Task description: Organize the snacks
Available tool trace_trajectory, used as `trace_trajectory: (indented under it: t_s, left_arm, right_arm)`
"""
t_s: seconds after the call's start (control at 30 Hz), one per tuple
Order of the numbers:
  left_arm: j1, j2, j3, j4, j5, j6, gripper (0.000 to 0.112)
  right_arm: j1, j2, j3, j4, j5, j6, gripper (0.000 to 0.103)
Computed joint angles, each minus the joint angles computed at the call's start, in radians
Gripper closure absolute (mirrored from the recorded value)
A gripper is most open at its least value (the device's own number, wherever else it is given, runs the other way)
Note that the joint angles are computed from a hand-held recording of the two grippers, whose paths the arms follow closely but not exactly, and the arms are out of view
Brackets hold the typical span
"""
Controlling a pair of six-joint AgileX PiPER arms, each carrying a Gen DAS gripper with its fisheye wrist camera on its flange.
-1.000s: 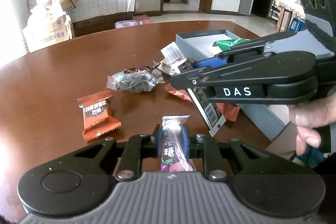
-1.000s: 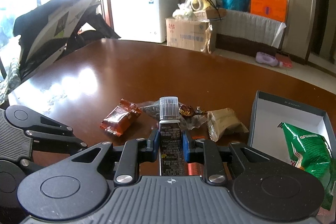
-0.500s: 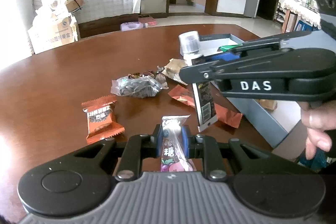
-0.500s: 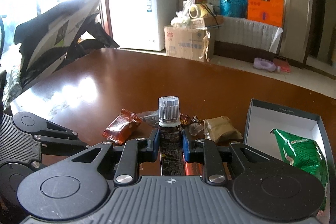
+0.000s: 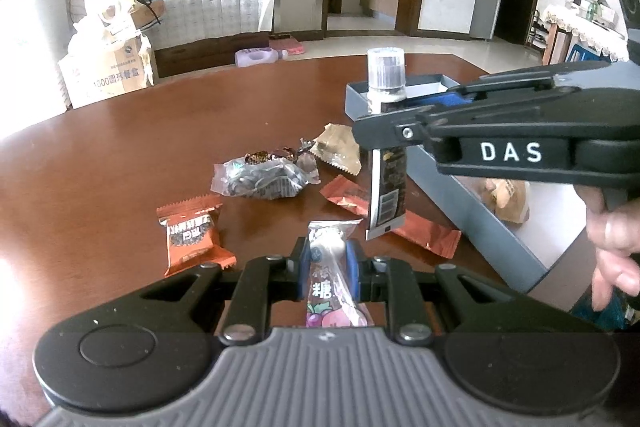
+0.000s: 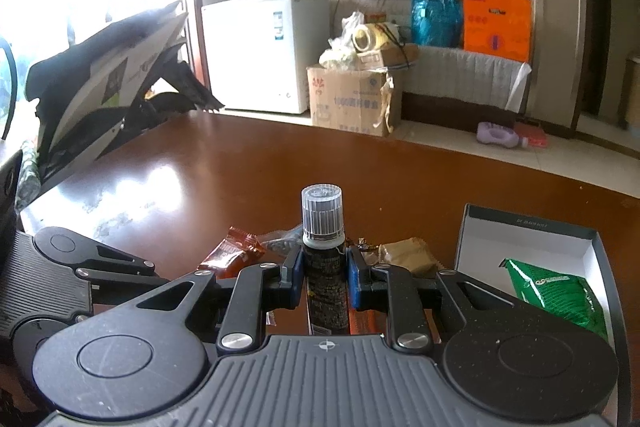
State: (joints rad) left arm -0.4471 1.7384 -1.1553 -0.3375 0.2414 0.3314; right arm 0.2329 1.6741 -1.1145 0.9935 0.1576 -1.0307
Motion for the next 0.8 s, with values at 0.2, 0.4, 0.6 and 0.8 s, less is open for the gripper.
trace_trajectory:
  t_s: [0.2,0.4,0.6,0.8]
  left_arm:
    - [-0.008,-0.006,-0.001,0.007,-0.011,-0.014,0.095]
    - [-0.031,-0.007,-0.014,0.026,-0.019,-0.041,0.095]
    - [-0.065,0.001,-0.041,0.085,-0.018,-0.103,0.095]
    - [-0.102,0.009,-0.072,0.102,-0.023,-0.131,0.095]
  right_arm:
    - [-0.024,-0.034,0.02,0.105,0.01,-0.1,0.079]
    - [-0.051,-0.073,0.047,0.214,0.015,-0.2,0.079]
    - [-0.093,-0.103,0.066,0.292,0.033,-0.272,0.079]
    - [-0.143,-0.137,0.095,0.422,0.057,-0.393,0.079]
